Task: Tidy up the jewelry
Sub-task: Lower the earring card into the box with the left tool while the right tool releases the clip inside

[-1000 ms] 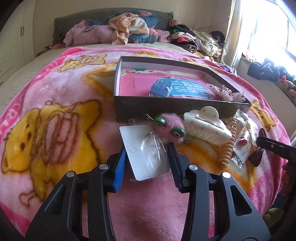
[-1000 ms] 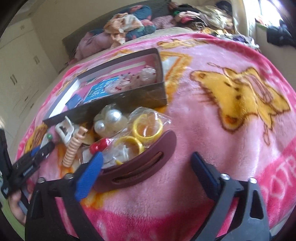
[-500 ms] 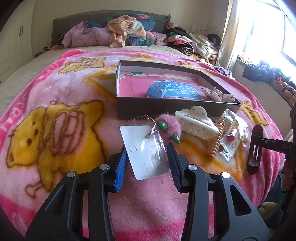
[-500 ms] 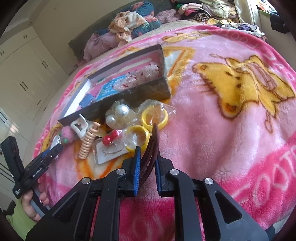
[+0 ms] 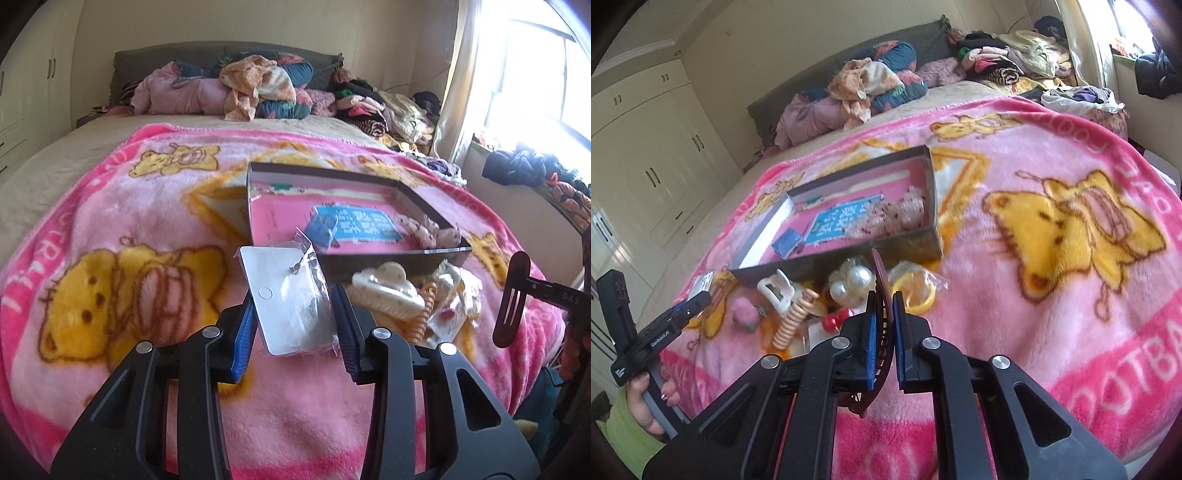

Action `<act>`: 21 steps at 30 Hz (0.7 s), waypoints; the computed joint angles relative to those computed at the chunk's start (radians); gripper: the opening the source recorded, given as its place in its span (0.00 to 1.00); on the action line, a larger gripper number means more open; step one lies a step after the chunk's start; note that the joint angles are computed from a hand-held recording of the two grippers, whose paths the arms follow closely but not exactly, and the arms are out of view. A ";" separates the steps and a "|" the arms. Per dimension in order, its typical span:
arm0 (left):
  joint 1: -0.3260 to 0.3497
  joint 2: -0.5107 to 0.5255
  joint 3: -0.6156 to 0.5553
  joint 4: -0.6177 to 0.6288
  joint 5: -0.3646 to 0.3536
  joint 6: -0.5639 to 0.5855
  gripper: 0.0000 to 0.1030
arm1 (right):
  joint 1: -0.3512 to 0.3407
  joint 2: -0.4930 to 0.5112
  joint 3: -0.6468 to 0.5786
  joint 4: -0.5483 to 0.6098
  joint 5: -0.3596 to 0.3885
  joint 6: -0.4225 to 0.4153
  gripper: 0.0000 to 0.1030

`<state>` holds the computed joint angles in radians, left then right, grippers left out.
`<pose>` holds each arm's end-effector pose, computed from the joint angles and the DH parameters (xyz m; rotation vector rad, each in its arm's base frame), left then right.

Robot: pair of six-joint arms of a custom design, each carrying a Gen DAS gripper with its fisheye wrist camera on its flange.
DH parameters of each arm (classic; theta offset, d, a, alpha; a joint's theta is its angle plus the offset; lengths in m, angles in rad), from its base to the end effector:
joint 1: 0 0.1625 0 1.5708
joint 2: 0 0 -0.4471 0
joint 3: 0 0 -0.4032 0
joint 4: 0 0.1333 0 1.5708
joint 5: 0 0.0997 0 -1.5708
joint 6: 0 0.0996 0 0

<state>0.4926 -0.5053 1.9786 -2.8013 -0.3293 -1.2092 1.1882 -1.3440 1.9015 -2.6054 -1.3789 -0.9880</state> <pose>-0.3501 -0.4462 -0.0776 0.0456 2.1207 -1.2684 -0.0738 -0.5913 0.3438 0.9288 -2.7464 0.7223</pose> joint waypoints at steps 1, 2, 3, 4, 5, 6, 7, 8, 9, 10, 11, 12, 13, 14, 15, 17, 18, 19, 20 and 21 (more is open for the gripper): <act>0.002 0.001 -0.003 -0.017 0.005 0.015 0.30 | 0.003 0.003 -0.003 -0.002 0.000 0.004 0.08; 0.004 0.003 -0.005 -0.031 0.008 0.028 0.30 | 0.006 0.005 -0.008 0.000 0.000 0.009 0.08; 0.006 0.005 -0.006 -0.047 0.010 0.041 0.30 | 0.009 0.008 -0.011 -0.001 0.000 0.013 0.08; 0.011 0.009 -0.012 -0.072 0.012 0.067 0.30 | 0.012 0.009 -0.012 -0.003 0.000 0.016 0.08; 0.015 0.014 -0.018 -0.096 0.012 0.091 0.30 | 0.015 0.012 -0.015 -0.005 0.001 0.017 0.08; 0.019 0.019 -0.027 -0.123 0.012 0.122 0.30 | 0.020 0.016 -0.019 -0.010 0.002 0.020 0.08; 0.022 0.023 -0.032 -0.139 0.013 0.142 0.30 | 0.023 0.018 -0.021 -0.011 0.003 0.022 0.08; 0.026 0.029 -0.041 -0.159 0.013 0.166 0.30 | 0.028 0.021 -0.026 -0.010 0.004 0.024 0.08; 0.030 0.035 -0.049 -0.186 0.011 0.195 0.30 | 0.031 0.024 -0.030 -0.011 0.007 0.026 0.08; 0.035 0.047 -0.063 -0.223 0.009 0.238 0.30 | 0.036 0.026 -0.033 -0.014 0.011 0.028 0.08; 0.038 0.054 -0.072 -0.242 0.010 0.262 0.30 | 0.040 0.029 -0.039 -0.013 0.015 0.029 0.08; 0.042 0.062 -0.084 -0.268 0.008 0.294 0.30 | 0.043 0.032 -0.045 -0.006 0.021 0.031 0.08; 0.047 0.073 -0.099 -0.304 0.004 0.335 0.30 | 0.046 0.035 -0.053 0.003 0.034 0.034 0.08; 0.051 0.081 -0.111 -0.331 0.001 0.368 0.30 | 0.049 0.037 -0.058 0.005 0.041 0.037 0.08; 0.056 0.092 -0.130 -0.358 -0.003 0.413 0.30 | 0.052 0.039 -0.062 0.005 0.048 0.038 0.08; 0.064 0.108 -0.157 -0.387 -0.012 0.463 0.30 | 0.057 0.044 -0.072 0.004 0.062 0.042 0.08; 0.067 0.115 -0.170 -0.406 -0.017 0.490 0.30 | 0.060 0.047 -0.077 0.000 0.067 0.046 0.08; 0.072 0.123 -0.187 -0.418 -0.022 0.519 0.30 | 0.062 0.049 -0.081 -0.001 0.070 0.049 0.08; 0.077 0.130 -0.200 -0.428 -0.026 0.543 0.30 | 0.066 0.053 -0.086 -0.005 0.071 0.054 0.08; 0.082 0.138 -0.217 -0.440 -0.035 0.570 0.30 | 0.069 0.057 -0.090 -0.013 0.070 0.058 0.08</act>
